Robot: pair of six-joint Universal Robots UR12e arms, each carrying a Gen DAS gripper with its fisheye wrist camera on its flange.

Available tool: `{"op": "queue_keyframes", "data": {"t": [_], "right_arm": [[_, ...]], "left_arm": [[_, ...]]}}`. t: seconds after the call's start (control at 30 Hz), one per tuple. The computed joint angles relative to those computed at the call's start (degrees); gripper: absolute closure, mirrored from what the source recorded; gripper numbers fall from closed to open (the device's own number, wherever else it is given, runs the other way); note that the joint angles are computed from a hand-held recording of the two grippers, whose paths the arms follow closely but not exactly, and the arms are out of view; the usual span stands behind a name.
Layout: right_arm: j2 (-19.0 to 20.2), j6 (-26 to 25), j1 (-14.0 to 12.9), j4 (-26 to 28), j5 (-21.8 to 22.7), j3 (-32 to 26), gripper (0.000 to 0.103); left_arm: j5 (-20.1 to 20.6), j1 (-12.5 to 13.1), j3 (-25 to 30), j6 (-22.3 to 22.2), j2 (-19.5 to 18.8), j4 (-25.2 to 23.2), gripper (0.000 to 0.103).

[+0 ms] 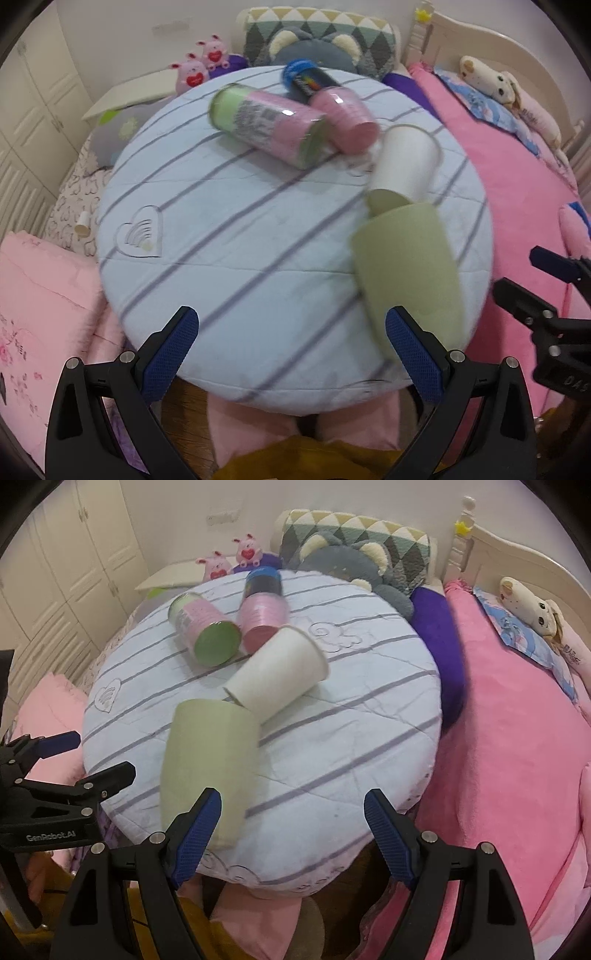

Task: Flip cup upright
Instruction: 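Lower the pale green cup toward the table with the right gripper, then rotate the pale green cup opening-up and set it on the table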

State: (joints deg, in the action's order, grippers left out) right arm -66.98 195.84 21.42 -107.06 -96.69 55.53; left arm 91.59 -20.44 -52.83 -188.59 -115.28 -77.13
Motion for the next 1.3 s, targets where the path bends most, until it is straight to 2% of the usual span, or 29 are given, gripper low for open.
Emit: {"op": "queue_keyframes", "data": {"t": [0.1,0.17,0.43,0.63,0.83,1.07,1.1,1.13,1.17,1.3], "right_arm": [[-1.2,-1.8,0.1,-3.4,-3.7,2.5,0.022],[-1.5,-3.2,0.2,-5.4,-5.3,3.5,0.022],[-1.6,-7.6,-0.7,-9.0,-5.3,5.8,0.022],[-1.1,-10.5,-2.2,-9.9,0.0,6.3,0.022],[-0.6,-12.2,-3.2,-10.9,3.5,6.8,0.022],[0.2,-13.6,-3.9,-11.2,5.9,6.4,0.022],[0.3,-13.6,-4.0,-11.1,6.3,6.4,0.022],[0.4,-13.7,-4.1,-11.1,6.7,6.4,0.022],[0.5,-13.6,-4.2,-11.1,6.9,6.3,0.022],[0.8,-12.9,-4.6,-10.4,7.6,6.2,0.022]], "left_arm": [[-1.7,-0.6,1.3,-1.1,-0.7,-0.7,0.001],[-0.9,-1.1,2.2,-2.5,-1.3,-1.1,0.001],[-1.7,-2.4,7.8,-8.0,-4.7,-4.3,0.001],[-0.8,-3.0,12.4,-11.6,-7.6,-7.0,0.001],[-2.1,-2.9,16.6,-14.1,-10.5,-10.6,0.001],[-1.0,-3.1,20.2,-16.0,-13.1,-13.3,0.001],[-1.4,-2.9,21.0,-16.6,-13.6,-14.4,0.007],[-1.9,-2.7,21.2,-16.9,-13.8,-15.0,0.021],[-3.2,-2.5,21.7,-16.9,-14.2,-16.1,0.021],[-2.8,-2.6,20.6,-15.5,-13.6,-15.1,0.022]]}}
